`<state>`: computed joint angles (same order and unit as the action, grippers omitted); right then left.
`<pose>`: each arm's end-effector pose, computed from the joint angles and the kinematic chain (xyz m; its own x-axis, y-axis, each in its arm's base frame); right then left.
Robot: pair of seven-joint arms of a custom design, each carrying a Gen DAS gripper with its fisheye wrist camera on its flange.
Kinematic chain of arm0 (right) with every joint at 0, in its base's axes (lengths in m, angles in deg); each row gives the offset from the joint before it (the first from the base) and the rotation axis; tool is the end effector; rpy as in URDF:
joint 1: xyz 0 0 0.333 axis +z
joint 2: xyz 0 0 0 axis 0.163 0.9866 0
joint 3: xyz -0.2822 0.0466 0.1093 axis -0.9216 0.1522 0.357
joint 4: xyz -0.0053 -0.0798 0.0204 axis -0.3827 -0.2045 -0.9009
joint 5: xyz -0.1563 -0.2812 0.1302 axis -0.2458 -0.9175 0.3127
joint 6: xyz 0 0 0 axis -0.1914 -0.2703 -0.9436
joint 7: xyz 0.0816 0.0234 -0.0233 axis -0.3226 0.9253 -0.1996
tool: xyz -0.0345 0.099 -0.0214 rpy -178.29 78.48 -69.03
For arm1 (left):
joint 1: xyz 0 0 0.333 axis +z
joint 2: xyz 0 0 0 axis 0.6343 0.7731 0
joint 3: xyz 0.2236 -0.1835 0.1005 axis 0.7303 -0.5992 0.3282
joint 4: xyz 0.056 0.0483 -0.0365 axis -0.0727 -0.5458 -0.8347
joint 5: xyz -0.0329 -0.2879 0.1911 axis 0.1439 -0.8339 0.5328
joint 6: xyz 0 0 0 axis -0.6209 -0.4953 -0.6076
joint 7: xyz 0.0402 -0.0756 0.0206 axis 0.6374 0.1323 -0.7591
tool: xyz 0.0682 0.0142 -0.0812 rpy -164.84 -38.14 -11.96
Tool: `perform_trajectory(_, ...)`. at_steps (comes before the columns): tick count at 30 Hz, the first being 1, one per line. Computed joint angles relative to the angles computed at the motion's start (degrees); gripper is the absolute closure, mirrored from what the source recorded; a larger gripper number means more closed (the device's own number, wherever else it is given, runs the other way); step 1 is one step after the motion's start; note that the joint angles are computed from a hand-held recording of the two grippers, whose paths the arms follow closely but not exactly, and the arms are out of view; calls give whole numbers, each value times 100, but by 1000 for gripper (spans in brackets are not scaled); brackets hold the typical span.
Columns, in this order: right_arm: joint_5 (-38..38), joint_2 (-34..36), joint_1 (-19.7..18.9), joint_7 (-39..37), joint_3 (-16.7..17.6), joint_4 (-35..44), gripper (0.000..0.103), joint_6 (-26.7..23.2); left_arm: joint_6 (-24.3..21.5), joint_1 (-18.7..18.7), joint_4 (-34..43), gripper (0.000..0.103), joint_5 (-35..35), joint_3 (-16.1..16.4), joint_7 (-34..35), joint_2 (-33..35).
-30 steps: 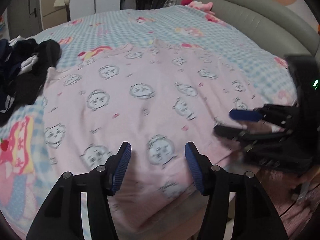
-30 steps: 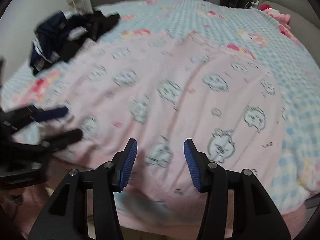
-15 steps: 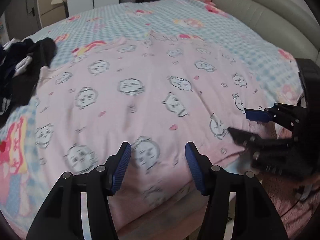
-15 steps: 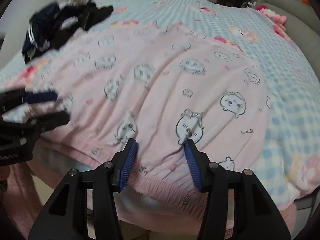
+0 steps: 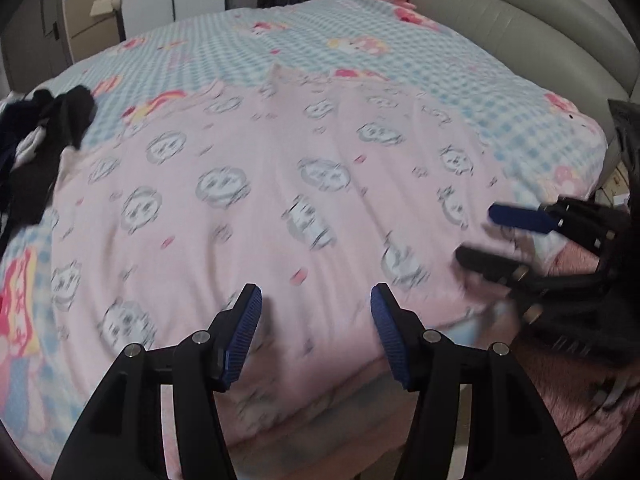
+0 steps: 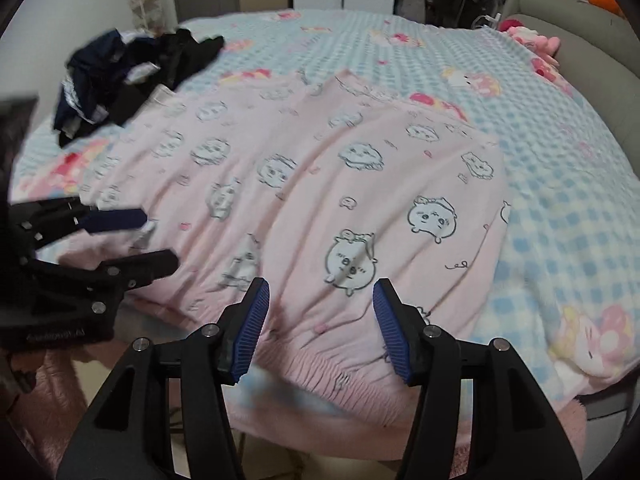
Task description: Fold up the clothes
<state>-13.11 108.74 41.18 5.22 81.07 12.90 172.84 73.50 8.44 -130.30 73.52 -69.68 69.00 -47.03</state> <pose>0.5976 0.4335 0.4687 0.7179 -0.6940 0.0552 -0.5539 -0.6175 -0.5585 0.5285 -0.3993 0.4492 0.1457 -0.9852 0.0902 -0.7933 -0.1709 -0.5844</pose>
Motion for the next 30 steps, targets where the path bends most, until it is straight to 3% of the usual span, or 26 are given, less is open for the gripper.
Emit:
perform_trajectory(2, -235, 102, 142, 145, -180, 109, 47, -279, -249, 10, 378, 44, -236, -76, 268, 256)
perform_trajectory(4, -339, -102, 123, 119, -188, -326, 47, -59, -361, -5, 345, 44, -467, -112, 324, 289)
perform_trajectory(9, 190, -550, -278, -148, 199, -947, 47, 275, 188, 57, -641, 44, -597, -169, -10, -260)
perform_trajectory(12, 309, -567, -279, 12, 139, -902, 47, 487, -65, 9, -304, 44, -413, -115, 44, -205)
perform_trajectory(14, 105, -453, -142, 351, -85, -667, 47, 513, 120, 36, -45, 44, -267, -64, 41, -85)
perform_trajectory(17, -262, -271, 2, 897, -385, -314, 47, 290, 383, 78, 536, 44, -309, -28, 225, 286)
perform_trajectory(22, -316, -60, -191, 1134, -343, -140, 47, -278, 231, -19, 1452, 44, -808, -3, 758, 960)
perform_trajectory(26, -103, -450, -428, 1080, -183, -859, 45, 40, 304, -117, 780, 44, -1092, 26, 565, 710)
perform_trajectory(30, 100, -749, -576, 1059, -68, -1281, 45, 397, 901, -104, 135, 43, -971, 106, 222, 318)
